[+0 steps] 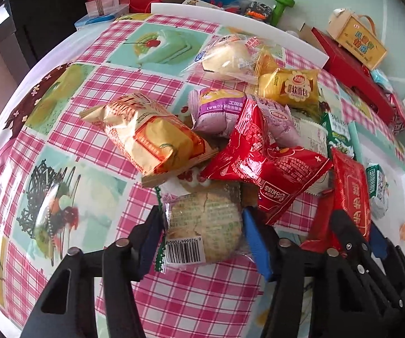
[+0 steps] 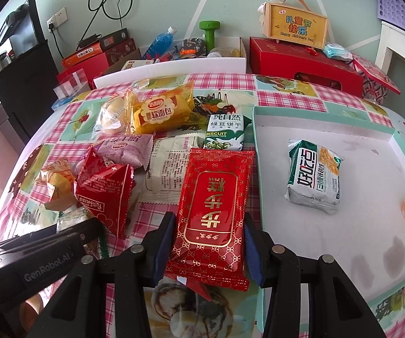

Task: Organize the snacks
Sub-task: 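Carry the round cracker bag and red pack over the white tray with both tools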

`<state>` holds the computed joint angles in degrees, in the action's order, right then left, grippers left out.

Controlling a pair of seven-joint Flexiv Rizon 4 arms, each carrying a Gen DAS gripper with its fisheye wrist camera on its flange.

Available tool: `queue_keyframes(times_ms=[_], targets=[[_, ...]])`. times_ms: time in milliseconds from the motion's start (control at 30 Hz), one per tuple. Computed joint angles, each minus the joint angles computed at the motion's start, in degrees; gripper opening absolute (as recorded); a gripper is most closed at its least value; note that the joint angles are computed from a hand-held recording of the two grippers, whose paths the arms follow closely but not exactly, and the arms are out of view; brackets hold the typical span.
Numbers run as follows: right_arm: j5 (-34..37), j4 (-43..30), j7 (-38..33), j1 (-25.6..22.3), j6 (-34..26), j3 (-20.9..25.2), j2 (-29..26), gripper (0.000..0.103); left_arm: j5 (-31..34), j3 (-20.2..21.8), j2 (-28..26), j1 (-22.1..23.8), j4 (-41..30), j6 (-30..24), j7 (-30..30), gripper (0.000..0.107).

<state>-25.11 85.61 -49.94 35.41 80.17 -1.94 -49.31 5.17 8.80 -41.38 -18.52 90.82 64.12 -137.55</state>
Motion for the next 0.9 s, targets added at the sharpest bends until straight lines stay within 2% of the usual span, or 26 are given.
queue_keyframes(times_ms=[500,767,900], targets=[[0.2,2.5,1.5,1.3,4.9,-2.7,1.4,0.048,4.0,2.8,4.9,-2.8,4.7,4.0,-4.2,0.054],[1.1,4.4,2.3,2.1,8.5,-4.6,2.7,0.048,9.7,6.5,8.0,-6.0,5.4,5.5,-10.4,0.054],[1.8,5.2,2.6,2.9,10.0,-5.9,3.3,0.048,13.5,7.5,8.2,-7.1,3.3,5.5,-12.7,0.054]])
